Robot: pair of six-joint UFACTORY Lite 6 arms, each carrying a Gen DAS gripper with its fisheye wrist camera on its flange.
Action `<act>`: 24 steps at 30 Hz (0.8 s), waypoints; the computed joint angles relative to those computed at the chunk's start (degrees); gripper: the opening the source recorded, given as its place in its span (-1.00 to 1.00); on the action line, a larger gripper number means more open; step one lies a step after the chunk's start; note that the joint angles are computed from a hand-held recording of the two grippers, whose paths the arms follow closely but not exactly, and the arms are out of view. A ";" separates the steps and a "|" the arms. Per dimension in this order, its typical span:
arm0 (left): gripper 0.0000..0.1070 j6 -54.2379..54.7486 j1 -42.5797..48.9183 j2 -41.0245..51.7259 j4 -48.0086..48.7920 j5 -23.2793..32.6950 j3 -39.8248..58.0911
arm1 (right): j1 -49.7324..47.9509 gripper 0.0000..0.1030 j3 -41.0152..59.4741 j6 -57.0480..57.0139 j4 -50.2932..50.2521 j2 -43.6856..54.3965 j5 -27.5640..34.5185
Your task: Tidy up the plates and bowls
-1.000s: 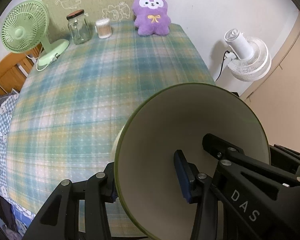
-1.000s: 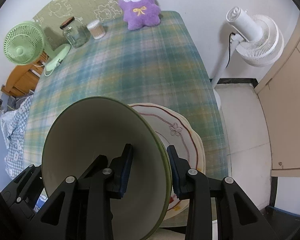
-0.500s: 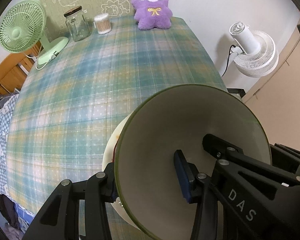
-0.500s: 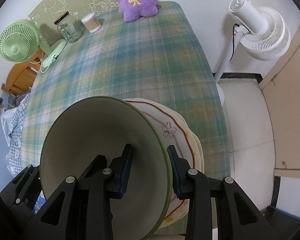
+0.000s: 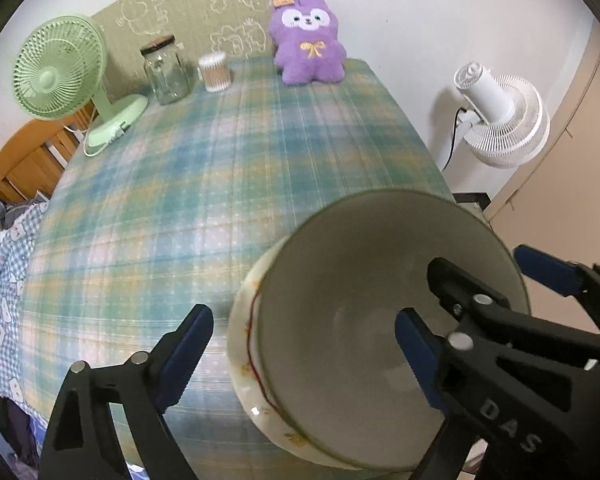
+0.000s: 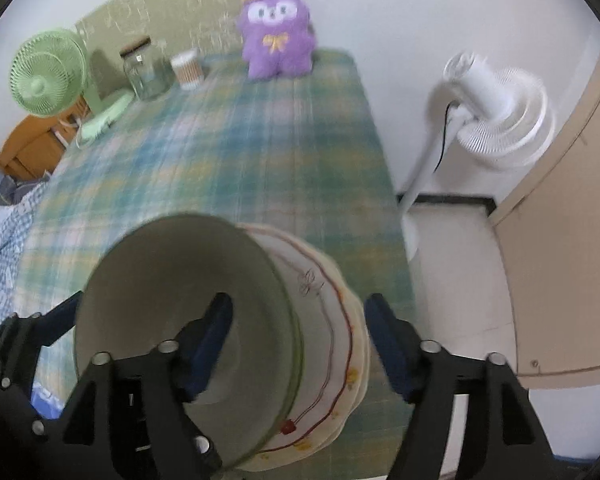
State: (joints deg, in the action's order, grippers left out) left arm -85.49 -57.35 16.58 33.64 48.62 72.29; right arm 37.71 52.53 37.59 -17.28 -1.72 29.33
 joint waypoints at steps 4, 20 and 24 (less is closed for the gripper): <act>0.77 -3.27 -1.23 -4.55 2.49 1.56 -3.11 | 2.42 0.61 -0.76 5.01 -4.67 -3.81 1.02; 0.83 -11.31 -9.47 -37.23 11.05 16.09 -26.88 | 28.13 0.72 10.45 39.79 -26.12 -1.88 18.00; 0.84 -9.41 -12.90 -52.01 12.52 23.03 -35.39 | 35.98 0.72 17.31 49.05 -30.35 4.67 24.25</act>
